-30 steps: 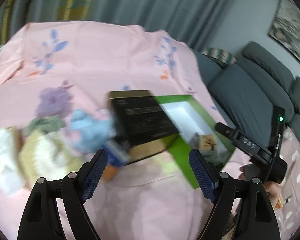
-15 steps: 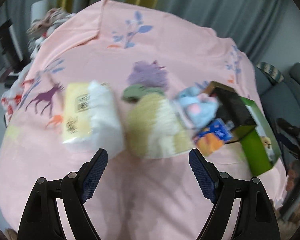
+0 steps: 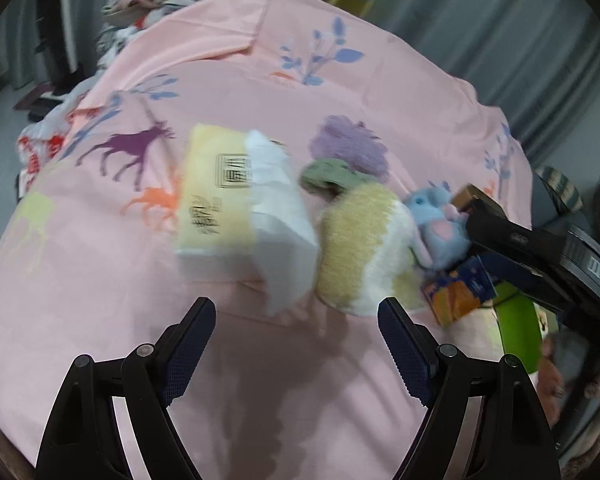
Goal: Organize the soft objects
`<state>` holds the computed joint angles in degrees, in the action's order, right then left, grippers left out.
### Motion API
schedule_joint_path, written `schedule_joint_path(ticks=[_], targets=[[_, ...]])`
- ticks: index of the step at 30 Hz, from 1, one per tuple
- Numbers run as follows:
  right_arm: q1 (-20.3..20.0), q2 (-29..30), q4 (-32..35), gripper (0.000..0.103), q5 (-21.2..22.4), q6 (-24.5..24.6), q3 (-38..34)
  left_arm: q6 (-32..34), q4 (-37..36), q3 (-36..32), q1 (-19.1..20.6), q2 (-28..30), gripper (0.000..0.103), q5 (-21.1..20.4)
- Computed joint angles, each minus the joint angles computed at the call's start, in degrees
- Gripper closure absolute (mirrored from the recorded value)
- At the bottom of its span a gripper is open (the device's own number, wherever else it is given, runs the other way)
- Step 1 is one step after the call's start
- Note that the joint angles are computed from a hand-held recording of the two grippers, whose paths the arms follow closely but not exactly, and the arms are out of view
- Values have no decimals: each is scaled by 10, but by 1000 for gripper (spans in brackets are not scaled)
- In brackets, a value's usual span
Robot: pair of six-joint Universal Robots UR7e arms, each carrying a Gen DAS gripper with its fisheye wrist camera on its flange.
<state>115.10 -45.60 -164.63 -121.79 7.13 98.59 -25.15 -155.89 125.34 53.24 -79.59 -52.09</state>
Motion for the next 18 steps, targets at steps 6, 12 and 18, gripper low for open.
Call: schedule_joint_path(ticks=[6, 12, 18], targets=[[-3, 74, 46, 44, -46, -22, -85, -21, -7, 4, 11, -27, 19, 26], [-2, 54, 6, 93, -33, -32, -58, -28, -13, 8, 12, -40, 19, 21], [20, -8, -33, 94, 41, -48, -7, -24, -18, 9, 11, -46, 19, 26]])
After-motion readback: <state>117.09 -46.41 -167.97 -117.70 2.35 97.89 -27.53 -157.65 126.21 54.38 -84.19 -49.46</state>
